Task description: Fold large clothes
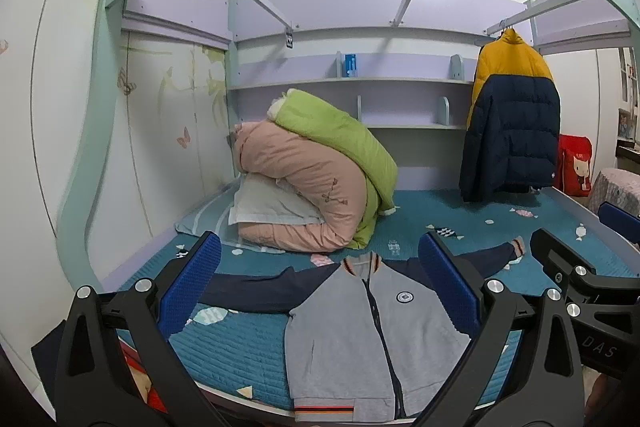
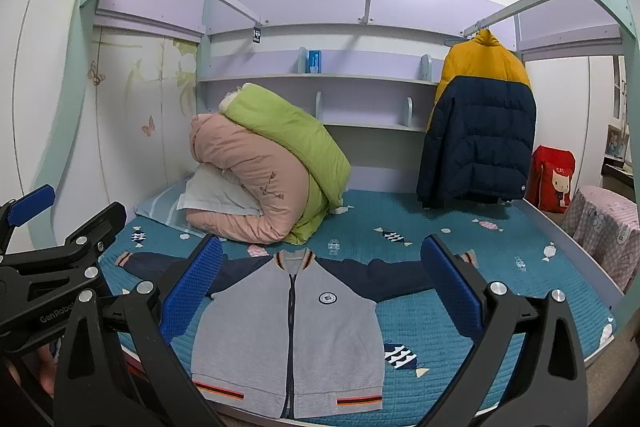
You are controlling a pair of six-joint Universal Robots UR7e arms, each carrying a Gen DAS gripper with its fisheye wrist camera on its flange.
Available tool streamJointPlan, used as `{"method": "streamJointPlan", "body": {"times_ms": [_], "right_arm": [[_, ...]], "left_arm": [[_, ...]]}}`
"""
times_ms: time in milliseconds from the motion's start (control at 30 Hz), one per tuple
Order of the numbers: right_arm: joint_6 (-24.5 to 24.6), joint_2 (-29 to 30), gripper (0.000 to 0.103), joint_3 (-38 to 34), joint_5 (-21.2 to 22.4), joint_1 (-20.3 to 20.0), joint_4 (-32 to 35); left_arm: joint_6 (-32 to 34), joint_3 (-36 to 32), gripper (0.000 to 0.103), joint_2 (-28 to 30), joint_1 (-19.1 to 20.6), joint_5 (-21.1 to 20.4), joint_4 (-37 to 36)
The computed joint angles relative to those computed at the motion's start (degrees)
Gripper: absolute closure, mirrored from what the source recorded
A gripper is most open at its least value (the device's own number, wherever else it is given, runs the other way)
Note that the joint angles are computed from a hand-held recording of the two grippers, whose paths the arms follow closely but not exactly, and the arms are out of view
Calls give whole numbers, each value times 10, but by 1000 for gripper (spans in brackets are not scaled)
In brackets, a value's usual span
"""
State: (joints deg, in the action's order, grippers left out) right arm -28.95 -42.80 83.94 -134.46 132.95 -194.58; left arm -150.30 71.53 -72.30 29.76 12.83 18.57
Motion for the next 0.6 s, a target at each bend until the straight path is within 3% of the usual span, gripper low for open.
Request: {"method": "streamJointPlan", "body": {"times_ms": [167,333,600], "right_arm": [[10,11,7,-15,8,-8,17],[18,32,7,-42,16,-22,44],[53,101,7,-122,32,-67,143]], "left_arm": [[-72,-40,5,27,19,15,82],[-92,-83,5,60,48,22,122],[-267,-200,5,150,132,58,323]]}}
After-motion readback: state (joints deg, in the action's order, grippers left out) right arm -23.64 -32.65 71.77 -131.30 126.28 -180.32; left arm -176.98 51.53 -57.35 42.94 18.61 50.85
